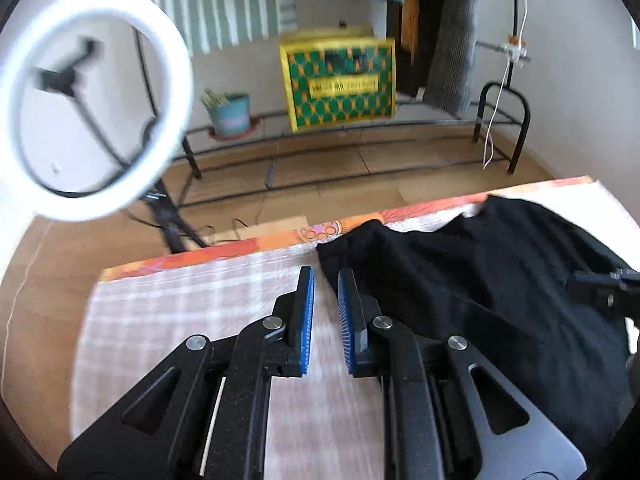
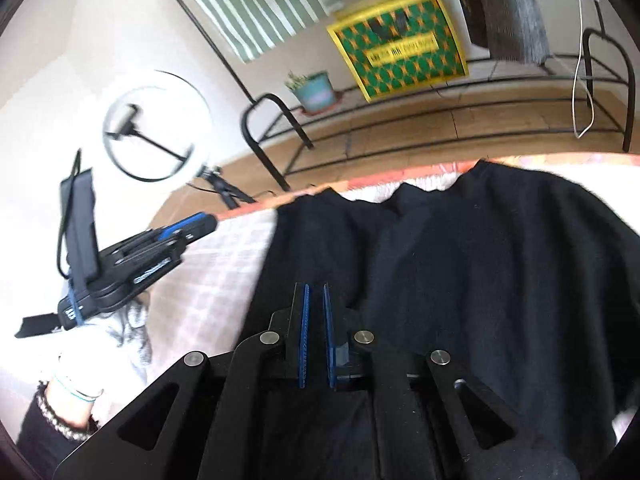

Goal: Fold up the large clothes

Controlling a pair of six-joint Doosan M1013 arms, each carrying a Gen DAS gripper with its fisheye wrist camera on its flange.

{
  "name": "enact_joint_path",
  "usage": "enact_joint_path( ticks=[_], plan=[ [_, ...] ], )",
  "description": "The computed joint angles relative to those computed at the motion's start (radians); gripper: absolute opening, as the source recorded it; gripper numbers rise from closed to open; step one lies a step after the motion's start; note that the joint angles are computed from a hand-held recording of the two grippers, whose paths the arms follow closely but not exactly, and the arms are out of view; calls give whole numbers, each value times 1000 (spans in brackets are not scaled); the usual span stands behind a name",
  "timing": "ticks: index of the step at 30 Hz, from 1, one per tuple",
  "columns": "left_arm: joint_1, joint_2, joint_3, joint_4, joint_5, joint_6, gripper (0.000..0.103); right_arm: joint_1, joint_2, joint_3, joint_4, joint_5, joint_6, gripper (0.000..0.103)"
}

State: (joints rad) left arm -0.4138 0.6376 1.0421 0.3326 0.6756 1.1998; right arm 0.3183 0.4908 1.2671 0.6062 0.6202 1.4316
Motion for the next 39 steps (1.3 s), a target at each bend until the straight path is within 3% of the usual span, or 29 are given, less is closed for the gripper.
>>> enact_joint_path(
  ticks=[3, 6, 16, 21, 23, 26, 31, 37, 39],
  plan=[
    [-16, -110, 122, 21, -60, -45, 14, 8, -78, 67, -17, -47, 3, 22],
    [-35, -226, 233, 25, -110, -75, 14, 13, -183, 157, 10, -107, -38, 28],
    [-132, -479, 402, 67, -135, -119, 14, 12, -474, 364, -124, -207, 71, 36],
    [-191, -561, 442, 21, -132, -104, 14, 19, -587, 457, -269, -286, 193, 49],
    [-219, -585, 454, 10, -132, -80, 14, 27, -619, 482, -397, -299, 281, 50],
    [-266, -607, 462, 24, -115, -75, 14, 32, -658, 519, -622, -289, 437, 66],
    [-294, -599, 477, -191, -106, 39, 14, -7, -719, 587, -816, -234, 629, 70],
    [-350, -541, 496, -375, -91, 144, 14, -154, -781, 679, -727, -164, 653, 70],
    [-360, -506, 495, -463, -83, 195, 14, -227, -797, 709, -621, -137, 611, 70]
  ],
)
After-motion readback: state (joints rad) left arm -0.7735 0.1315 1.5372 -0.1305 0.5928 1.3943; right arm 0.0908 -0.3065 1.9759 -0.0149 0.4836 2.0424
